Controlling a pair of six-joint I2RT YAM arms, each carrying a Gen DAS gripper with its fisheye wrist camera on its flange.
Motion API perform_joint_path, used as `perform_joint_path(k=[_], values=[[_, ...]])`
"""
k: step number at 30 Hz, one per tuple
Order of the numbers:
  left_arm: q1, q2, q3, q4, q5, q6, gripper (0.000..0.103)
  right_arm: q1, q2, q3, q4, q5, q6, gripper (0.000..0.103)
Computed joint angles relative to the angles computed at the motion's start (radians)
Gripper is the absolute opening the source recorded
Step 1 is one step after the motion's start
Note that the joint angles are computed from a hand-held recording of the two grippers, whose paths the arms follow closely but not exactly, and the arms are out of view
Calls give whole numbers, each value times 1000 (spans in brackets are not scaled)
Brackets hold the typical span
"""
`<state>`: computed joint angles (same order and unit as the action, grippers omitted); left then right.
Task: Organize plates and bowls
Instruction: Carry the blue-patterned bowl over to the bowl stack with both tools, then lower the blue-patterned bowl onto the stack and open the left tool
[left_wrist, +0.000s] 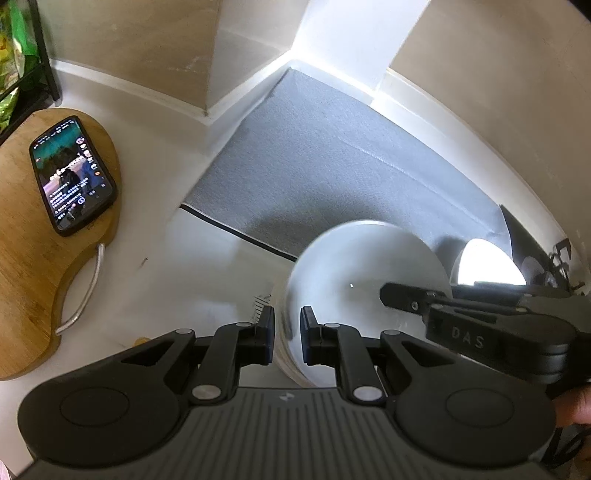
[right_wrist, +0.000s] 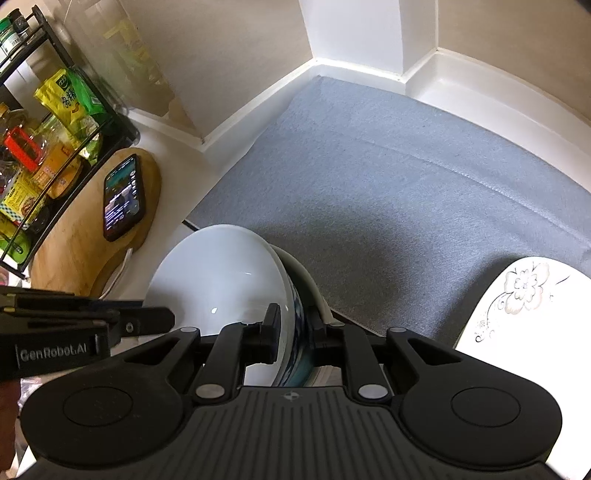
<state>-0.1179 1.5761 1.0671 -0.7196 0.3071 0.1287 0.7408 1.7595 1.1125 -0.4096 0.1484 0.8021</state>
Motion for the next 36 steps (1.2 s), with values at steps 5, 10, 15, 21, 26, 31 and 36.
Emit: perform_joint_path(k=[5,10,15,21,26,31,36], values=[[43,47,45,-29,35,-4,31,-32,2,15,-23,-62,-6,18],[53,70,62,-19,37,-19,44,-50,13,45,-58,-104,-22,22],[53,95,80,-15,46,-21,45,-63,25,87,-112,-134,-45,24],[46,112,88,-13,56,-19,45,-91,18,106,-153,-186,-53,24],[42,114,86,-4,55,-22,52,-127,8,98,-152,-250,-45,25],[42,118,91,-7,52,-23,65,-145,18,125,-178,-285,-58,27],[48,114,93,-1,64,-19,85,-156,19,146,-196,-297,-88,29]])
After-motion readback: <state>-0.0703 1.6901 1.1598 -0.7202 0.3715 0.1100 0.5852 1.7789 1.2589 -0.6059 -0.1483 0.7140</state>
